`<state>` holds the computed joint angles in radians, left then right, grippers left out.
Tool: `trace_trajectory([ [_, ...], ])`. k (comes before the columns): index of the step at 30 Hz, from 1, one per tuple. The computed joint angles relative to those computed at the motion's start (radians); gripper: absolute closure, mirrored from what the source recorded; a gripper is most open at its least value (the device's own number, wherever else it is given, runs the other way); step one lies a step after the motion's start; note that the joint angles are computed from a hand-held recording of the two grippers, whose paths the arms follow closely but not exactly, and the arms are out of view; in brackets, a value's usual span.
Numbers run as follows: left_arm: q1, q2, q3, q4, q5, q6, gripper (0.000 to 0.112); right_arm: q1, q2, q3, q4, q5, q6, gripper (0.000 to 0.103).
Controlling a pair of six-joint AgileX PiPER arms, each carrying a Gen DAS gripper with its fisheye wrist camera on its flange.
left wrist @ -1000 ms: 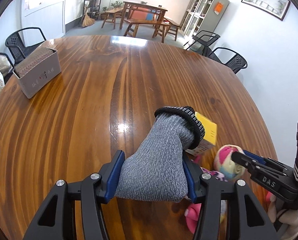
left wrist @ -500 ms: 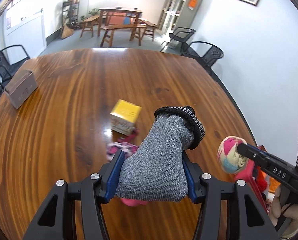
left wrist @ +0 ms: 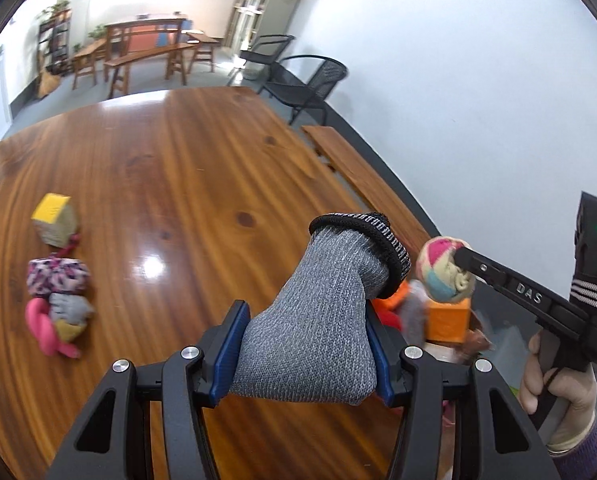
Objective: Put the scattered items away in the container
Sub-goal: 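Carry the grey sock and sock ball over the red box, then open both tools to drop the grey sock and sock ball into the box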
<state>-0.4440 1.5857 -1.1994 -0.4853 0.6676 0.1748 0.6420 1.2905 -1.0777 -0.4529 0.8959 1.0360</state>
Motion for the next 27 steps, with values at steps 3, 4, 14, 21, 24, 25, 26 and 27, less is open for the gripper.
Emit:
trace_trajectory([
  [3, -0.124, 0.018, -0.028, 0.05, -0.019, -0.088, 0.056, -0.036, -0.056, 0.039, 0.014, -0.004, -0.016, 0.07],
  [4, -0.15, 0.025, -0.038, 0.061, -0.023, -0.108, 0.056, -0.046, -0.073, 0.05, 0.019, -0.005, -0.025, 0.07],
  [14, -0.354, 0.137, -0.087, 0.231, -0.099, -0.352, 0.049, -0.177, -0.189, 0.121, 0.13, -0.05, -0.203, 0.07],
  [21, -0.368, 0.079, -0.045, 0.355, -0.099, -0.484, 0.049, -0.24, -0.196, 0.13, 0.214, -0.096, -0.319, 0.07],
  [24, -0.352, 0.029, 0.003, 0.391, -0.104, -0.529, 0.049, -0.238, -0.161, 0.112, 0.221, -0.122, -0.34, 0.07],
  [25, -0.33, 0.023, 0.024, 0.386, -0.119, -0.518, 0.049, -0.236, -0.152, 0.113, 0.219, -0.13, -0.341, 0.07],
  [26, -0.325, 0.013, 0.033, 0.399, -0.119, -0.534, 0.049, -0.222, -0.132, 0.109, 0.192, -0.134, -0.325, 0.07],
  [27, -0.315, -0.007, 0.052, 0.412, -0.119, -0.552, 0.049, -0.209, -0.112, 0.106, 0.161, -0.134, -0.307, 0.07],
])
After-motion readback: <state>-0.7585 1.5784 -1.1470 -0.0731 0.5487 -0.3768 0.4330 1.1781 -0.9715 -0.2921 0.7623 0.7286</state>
